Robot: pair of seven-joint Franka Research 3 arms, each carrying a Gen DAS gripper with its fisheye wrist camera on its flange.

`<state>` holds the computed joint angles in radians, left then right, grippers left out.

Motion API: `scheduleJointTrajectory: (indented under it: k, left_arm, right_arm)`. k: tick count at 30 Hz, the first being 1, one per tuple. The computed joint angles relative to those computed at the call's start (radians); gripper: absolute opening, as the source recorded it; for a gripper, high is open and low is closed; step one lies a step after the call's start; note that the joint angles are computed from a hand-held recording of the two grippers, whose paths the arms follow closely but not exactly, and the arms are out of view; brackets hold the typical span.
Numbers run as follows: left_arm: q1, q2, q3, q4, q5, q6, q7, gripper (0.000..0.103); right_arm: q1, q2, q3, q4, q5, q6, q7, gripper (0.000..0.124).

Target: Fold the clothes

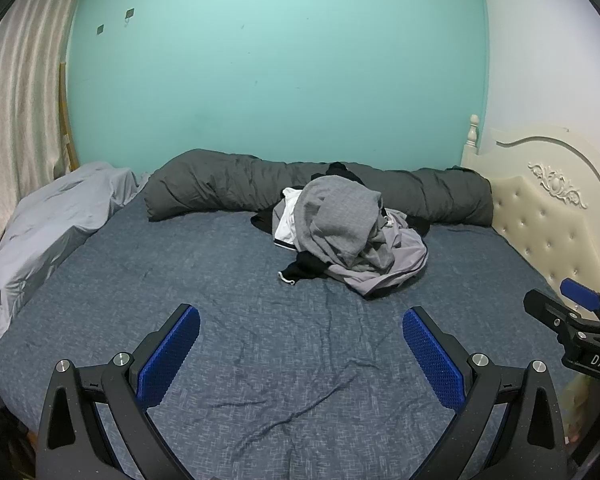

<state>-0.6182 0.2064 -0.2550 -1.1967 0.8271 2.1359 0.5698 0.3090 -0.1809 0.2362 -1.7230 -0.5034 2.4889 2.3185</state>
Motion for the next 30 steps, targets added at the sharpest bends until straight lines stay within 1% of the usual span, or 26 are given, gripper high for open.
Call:
scheduleJointTrajectory:
  k: [9, 19, 20, 30]
  left_arm:
    - [0.003, -0.015, -0.004, -0.026, 0.009, 0.007, -0.017, 0.103]
    - [0.004, -0.008, -0.005, -0.011, 0.002, 0.001, -0.006, 0.103]
    - [-0.002, -0.002, -0.005, 0.000, 0.010, -0.013, -0.011, 0.103]
    - [-0.006, 0.001, 0.001, 0.002, 0.016, -0.008, -0.015, 0.103]
  right_arm:
    - [0.002, 0.002, -0.002, 0.006, 0.002, -0.006, -0.001, 0.103]
    - [0.000, 0.001, -0.003, 0.009, 0.004, -0.010, -0.002, 0.103]
    - [0.000, 0.002, -0.003, 0.010, 0.003, -0.011, -0.002, 0.103]
    - [-0.002, 0.002, -0.003, 0.008, -0.007, -0.018, 0.008, 0.103]
